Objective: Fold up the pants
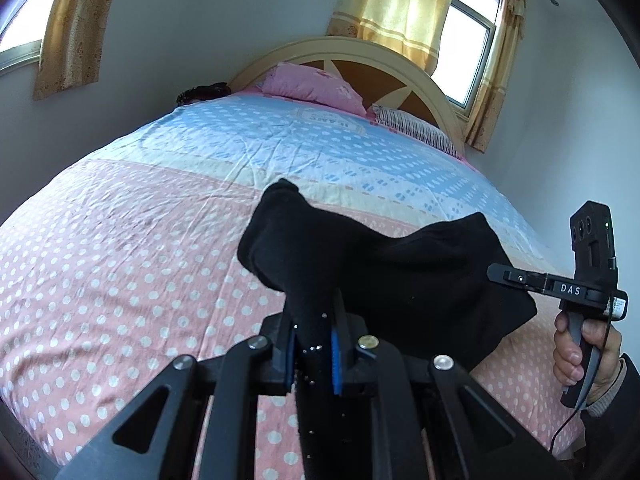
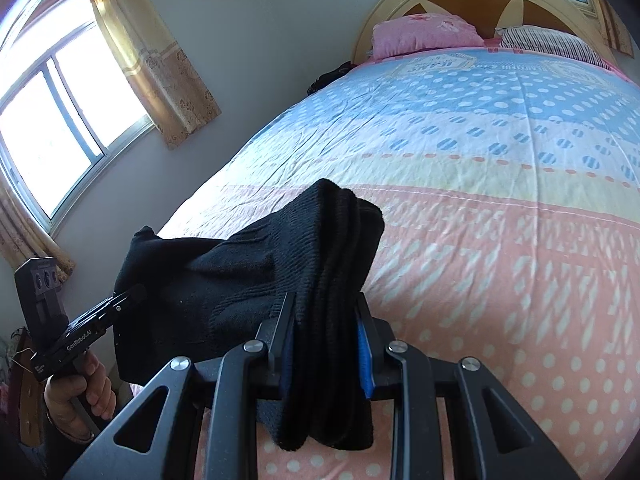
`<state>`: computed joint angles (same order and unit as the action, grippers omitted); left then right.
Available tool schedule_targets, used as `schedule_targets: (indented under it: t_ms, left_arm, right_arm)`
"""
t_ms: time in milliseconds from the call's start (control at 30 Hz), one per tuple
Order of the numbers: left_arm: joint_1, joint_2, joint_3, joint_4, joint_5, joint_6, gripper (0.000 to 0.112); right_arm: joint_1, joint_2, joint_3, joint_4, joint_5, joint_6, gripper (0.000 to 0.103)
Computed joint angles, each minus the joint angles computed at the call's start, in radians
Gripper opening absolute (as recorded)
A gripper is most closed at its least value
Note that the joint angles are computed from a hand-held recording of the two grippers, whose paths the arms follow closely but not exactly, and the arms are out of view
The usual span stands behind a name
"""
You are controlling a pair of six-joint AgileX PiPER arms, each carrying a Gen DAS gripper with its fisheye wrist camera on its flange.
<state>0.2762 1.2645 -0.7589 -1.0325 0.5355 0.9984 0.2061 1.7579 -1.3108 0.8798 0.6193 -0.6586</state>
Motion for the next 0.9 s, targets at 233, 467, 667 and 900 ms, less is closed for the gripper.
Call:
schedule_targets:
  t_ms: [233, 467, 667, 900]
  left_arm:
    - [0.027, 0.073, -0.009, -0.005, -0.017, 0.028, 0.015]
    - [-0.014, 0.079, 0.044, 0.092, -0.138, -0.034, 0.039]
    - [-0.005, 0.075, 0.091, 0.146, -0.213, -0.088, 0.072]
    - [0.024, 0.012, 0.127, 0.267, -0.201, -0.22, 0.081]
  right_arm:
    - [0.008, 0.109, -0.083, -0.029, 0.021, 0.067, 0.027]
    - [-0.023, 0.183, -0.097, -0.023, 0.012, 0.113, 0.045]
    - [-0.035, 0.151, -0.043, -0.034, -0.047, 0.16, 0.065]
    - [-0.046, 0.087, 0.024, -0.069, -0.09, 0.216, 0.066]
